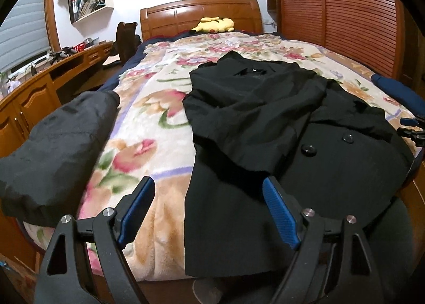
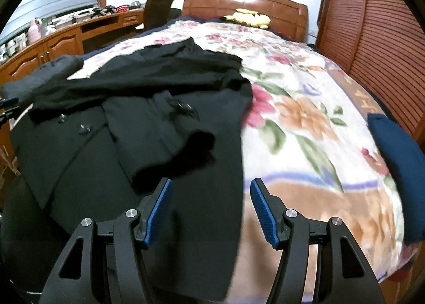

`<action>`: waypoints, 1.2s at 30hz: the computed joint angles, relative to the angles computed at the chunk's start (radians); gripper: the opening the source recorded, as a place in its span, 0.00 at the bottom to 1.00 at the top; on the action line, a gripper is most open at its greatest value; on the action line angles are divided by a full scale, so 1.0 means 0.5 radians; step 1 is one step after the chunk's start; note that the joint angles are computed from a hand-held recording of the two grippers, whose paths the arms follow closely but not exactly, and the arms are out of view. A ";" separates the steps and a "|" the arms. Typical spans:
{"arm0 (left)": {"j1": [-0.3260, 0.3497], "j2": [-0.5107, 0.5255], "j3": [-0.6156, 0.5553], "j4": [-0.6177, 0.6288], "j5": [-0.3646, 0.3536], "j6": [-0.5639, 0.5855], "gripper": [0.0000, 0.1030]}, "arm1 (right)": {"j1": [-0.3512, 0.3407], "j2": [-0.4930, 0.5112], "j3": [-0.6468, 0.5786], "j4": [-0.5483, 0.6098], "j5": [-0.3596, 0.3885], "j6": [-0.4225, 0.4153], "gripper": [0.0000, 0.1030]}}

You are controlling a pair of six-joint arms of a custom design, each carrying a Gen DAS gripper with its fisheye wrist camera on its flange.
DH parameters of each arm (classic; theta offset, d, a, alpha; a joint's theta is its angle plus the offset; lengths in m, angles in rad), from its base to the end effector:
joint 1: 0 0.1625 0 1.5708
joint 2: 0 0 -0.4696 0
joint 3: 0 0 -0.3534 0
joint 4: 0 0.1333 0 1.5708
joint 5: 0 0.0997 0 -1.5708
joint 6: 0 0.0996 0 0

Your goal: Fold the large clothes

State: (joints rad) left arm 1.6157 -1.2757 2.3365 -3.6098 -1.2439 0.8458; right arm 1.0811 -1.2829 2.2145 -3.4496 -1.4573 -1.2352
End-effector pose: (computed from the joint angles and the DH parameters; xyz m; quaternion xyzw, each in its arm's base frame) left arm 0.1850 -0.4352 0.3334 0.2691 0.8319 -0.3565 0.3293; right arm -0.0995 -0.4940 0.3523 0.3477 -0.8181 0.3346 0.3130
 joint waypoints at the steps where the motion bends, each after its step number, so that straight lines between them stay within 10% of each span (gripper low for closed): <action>1: 0.013 0.003 -0.002 0.001 -0.010 0.002 0.81 | -0.011 0.003 -0.007 0.001 0.002 0.012 0.66; 19: 0.203 0.068 -0.116 0.192 -0.114 -0.089 0.81 | -0.027 0.036 -0.047 0.175 -0.054 -0.007 0.66; 24: 0.218 0.034 -0.092 0.245 -0.189 -0.074 0.59 | -0.052 -0.002 -0.019 0.269 -0.027 -0.093 0.53; 28: 0.198 -0.027 -0.094 0.398 -0.211 -0.081 0.12 | -0.051 -0.012 -0.013 0.271 0.000 -0.131 0.15; 36: 0.119 -0.230 -0.019 0.409 -0.349 -0.086 0.04 | -0.093 -0.120 0.042 0.239 0.302 -0.078 0.07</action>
